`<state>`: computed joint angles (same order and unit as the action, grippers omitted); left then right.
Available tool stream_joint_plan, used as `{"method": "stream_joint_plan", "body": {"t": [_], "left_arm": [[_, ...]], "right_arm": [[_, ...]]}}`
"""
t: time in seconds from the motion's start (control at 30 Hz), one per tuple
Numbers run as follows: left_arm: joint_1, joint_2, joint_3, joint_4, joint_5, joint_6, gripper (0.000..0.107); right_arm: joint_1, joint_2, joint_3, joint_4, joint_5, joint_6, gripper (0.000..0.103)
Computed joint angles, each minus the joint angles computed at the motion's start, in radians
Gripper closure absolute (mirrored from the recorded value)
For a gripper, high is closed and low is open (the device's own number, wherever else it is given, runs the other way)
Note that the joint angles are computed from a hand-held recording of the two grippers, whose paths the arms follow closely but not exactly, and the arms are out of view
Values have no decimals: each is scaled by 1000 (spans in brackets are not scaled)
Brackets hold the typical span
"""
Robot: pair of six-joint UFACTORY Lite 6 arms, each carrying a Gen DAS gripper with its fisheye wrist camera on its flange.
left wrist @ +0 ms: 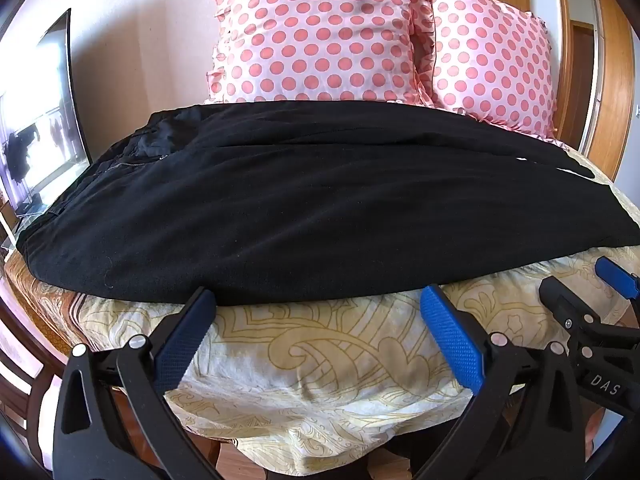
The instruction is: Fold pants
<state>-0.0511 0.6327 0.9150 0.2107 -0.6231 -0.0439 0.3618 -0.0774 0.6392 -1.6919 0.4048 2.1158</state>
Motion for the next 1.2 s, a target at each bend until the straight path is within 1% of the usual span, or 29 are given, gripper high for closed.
{"method": "stream_joint_plan", "body": {"t": [1.2], "left_arm": [[0, 1, -3, -3, -13, 4, 6]], "right_arm": [[2, -1, -3, -5, 2, 6, 1]]}}
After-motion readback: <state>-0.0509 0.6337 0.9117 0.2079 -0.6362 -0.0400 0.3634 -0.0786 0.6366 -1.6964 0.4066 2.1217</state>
